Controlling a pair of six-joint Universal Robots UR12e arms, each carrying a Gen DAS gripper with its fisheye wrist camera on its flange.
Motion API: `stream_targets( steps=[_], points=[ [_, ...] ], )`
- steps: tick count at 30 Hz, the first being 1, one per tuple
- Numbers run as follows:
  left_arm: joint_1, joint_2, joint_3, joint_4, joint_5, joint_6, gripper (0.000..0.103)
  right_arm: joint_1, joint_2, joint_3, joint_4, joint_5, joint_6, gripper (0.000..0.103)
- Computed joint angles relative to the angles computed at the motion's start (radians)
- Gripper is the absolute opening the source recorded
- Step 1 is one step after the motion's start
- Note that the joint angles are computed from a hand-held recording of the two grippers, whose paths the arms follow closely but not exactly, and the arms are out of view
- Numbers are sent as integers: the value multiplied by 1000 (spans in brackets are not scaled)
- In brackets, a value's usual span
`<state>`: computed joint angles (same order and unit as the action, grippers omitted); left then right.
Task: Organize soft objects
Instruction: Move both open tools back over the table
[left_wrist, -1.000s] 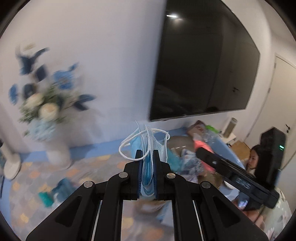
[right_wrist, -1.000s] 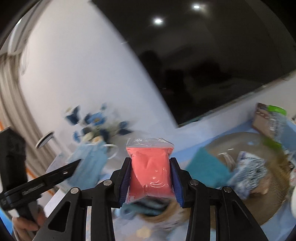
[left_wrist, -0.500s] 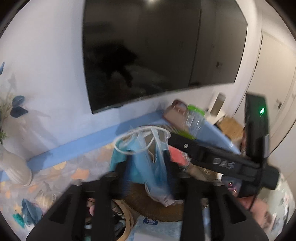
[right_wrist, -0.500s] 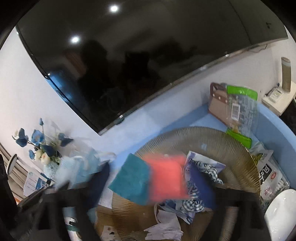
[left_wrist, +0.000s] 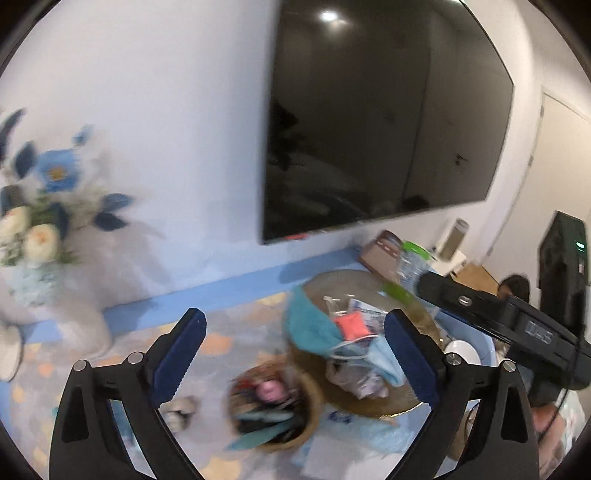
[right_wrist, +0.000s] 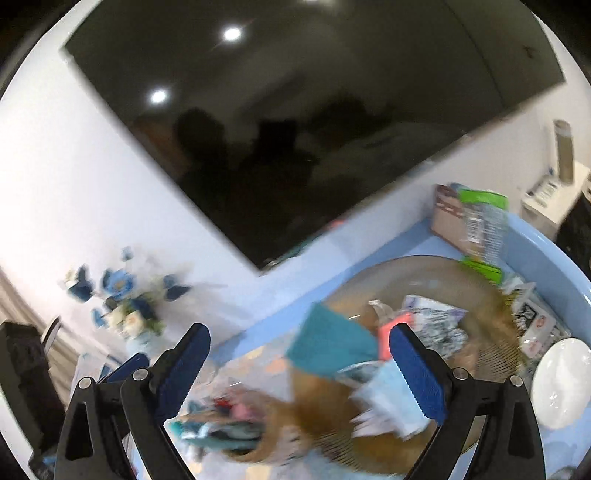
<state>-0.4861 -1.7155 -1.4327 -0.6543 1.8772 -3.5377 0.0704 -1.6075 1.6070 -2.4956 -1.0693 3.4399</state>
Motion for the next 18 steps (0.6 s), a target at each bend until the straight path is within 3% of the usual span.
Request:
stream_targets(
  steps=[5,8,11,14,18],
  points=[
    [41,117,-119,3,88,-63,102,100,-23,1,-32,0,-48,103],
    [80,196,-200,-54,140,-109,102,180,-23,2,-34,-22,-119,103],
    [137,278,-307,-51,134,-155,102,254,-11,1,-20,-79,-180,103],
    [190,344,-415,-14,90,-196,102,305,11,11,-1,-89,-202,103],
    [219,384,-522,39,69,-208,102,349,41,38,5,-95,-203,103]
  ],
)
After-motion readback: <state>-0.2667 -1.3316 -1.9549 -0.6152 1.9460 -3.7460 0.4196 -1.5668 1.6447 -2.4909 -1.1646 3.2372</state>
